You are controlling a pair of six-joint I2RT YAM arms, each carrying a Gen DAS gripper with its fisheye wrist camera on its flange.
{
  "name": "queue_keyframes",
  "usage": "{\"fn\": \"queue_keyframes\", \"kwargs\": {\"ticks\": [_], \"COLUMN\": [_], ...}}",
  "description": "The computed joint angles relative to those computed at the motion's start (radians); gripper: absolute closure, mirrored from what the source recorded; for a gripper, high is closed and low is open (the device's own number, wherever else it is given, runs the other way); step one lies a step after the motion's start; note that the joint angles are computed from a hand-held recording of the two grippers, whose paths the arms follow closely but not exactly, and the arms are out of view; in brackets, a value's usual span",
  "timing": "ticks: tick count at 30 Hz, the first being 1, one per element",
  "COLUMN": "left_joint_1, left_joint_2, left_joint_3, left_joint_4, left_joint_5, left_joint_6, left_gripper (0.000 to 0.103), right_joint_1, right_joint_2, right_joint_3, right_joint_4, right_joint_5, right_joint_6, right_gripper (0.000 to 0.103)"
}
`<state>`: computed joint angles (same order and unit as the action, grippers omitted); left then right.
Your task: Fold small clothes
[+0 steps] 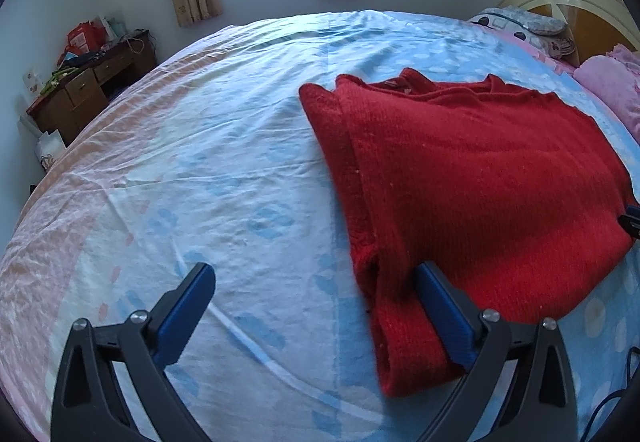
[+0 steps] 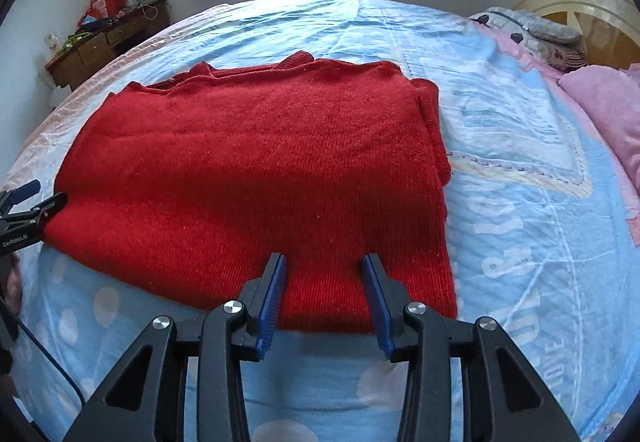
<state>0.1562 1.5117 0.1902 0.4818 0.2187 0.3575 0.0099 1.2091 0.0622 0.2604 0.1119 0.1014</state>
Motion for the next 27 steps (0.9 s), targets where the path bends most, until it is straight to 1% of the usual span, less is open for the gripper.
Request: {"fn": "queue_keyframes", "kwargs": {"ticks": [5, 10, 15, 19, 21, 23, 25, 26, 27], "left_joint_1": [0.019, 0.048, 0.086, 0.11, 0.116, 0.135, 0.187, 0.219, 0.246], "left_joint_2": [-0.006, -0.031, -0.048, -0.038, -0.051, -0.084, -0.134, -0.148, -0.16], "left_joint_3": [-0.012, -0.019, -0.011, -0.005, -0.008, -0.016, -0.007, 0.002, 0.012], "left_joint_4": [0.0, -0.027, -0.074, -0.085, -0.094, -0.111, -0.176, -0.201, -0.223], "left_joint_5": [0.021, 0.057, 0.099, 0.122, 0.123, 0.128, 0.167, 0.194, 0.213], "left_joint_6": [0.014, 0.039, 0.083, 0.104, 0.108, 0.128, 0.174, 0.191, 0.205], "left_gripper": [0.0, 0.0, 0.0, 0.0, 0.0, 0.0, 0.0, 0.0, 0.0], "right_joint_1": [0.036, 0.08, 0.084, 0.097, 0.136, 0.181, 0.239, 0.3, 0.369], "right_joint_2": [-0.02, -0.081, -0.094, -0.096, -0.128, -0.222, -0.335, -0.401, -0.433], "right_joint_3": [-0.024, -0.038, -0.035, -0.035, -0.029, -0.023, -0.017, -0.015, -0.009], "right_joint_4": [0.011, -0.039, -0.061, -0.069, -0.119, -0.228, -0.345, -0.406, -0.444], "right_joint_5": [0.043, 0.09, 0.093, 0.106, 0.143, 0.173, 0.185, 0.205, 0.243], "right_joint_6": [0.019, 0.013, 0.015, 0.035, 0.059, 0.091, 0.123, 0.148, 0.175], "right_gripper": [0.062, 0.062, 0.061, 0.061, 0.061, 0.06, 0.048, 0.046, 0.046]}}
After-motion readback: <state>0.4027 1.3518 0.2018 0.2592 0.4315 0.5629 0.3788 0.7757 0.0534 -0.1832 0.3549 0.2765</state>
